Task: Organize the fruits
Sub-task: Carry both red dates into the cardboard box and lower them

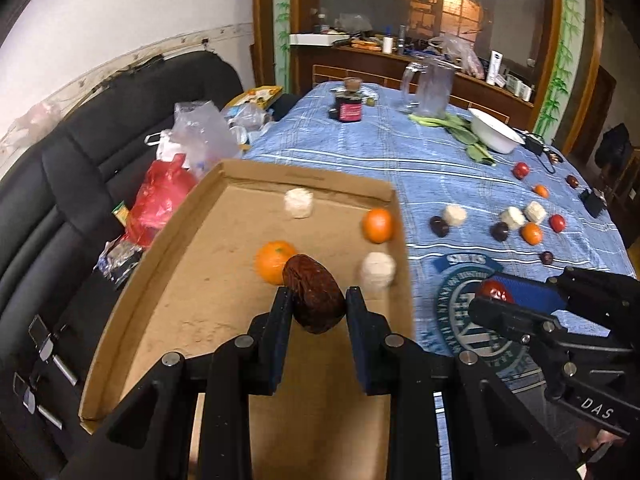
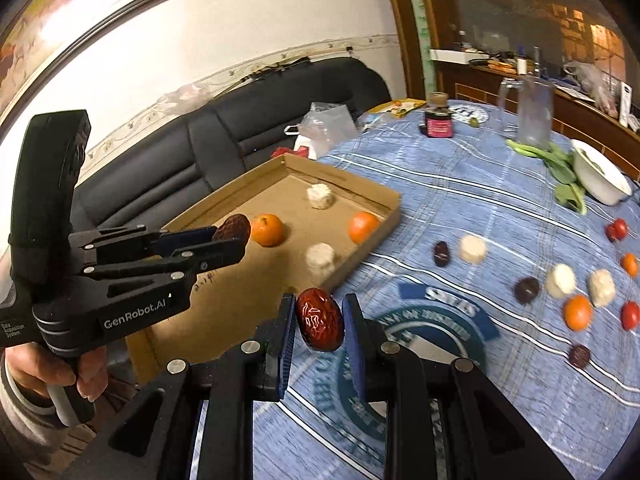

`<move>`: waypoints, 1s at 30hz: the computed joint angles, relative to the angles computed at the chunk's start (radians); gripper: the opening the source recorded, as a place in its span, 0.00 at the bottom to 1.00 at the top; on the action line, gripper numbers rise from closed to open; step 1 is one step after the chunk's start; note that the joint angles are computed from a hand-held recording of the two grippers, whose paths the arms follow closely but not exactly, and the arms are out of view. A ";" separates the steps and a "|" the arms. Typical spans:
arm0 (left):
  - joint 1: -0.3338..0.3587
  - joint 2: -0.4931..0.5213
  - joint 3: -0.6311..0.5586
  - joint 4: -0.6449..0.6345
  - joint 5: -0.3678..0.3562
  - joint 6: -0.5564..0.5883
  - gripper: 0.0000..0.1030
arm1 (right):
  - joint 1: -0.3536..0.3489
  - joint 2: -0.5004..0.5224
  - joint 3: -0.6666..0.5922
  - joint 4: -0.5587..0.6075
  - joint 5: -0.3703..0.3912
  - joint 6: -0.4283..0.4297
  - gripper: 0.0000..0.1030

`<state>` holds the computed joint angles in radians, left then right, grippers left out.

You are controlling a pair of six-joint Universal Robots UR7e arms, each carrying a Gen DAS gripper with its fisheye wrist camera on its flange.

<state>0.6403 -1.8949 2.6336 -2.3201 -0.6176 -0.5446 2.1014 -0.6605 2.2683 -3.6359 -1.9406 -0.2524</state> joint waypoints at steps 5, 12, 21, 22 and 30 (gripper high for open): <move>0.056 -0.010 -0.006 -0.013 -0.017 0.035 0.26 | 0.007 0.030 -0.057 0.055 0.017 -0.006 0.25; 0.125 0.035 -0.021 -0.047 -0.028 0.076 0.26 | 0.007 0.096 -0.140 0.131 0.022 -0.023 0.26; 0.168 0.080 -0.034 -0.075 -0.017 0.086 0.26 | -0.004 0.154 -0.213 0.206 0.010 -0.064 0.26; 0.169 0.085 -0.037 -0.063 -0.009 0.080 0.26 | -0.005 0.158 -0.217 0.211 0.007 -0.068 0.26; 0.153 0.081 -0.042 0.016 0.047 -0.003 0.42 | -0.002 0.181 -0.231 0.189 -0.028 -0.086 0.26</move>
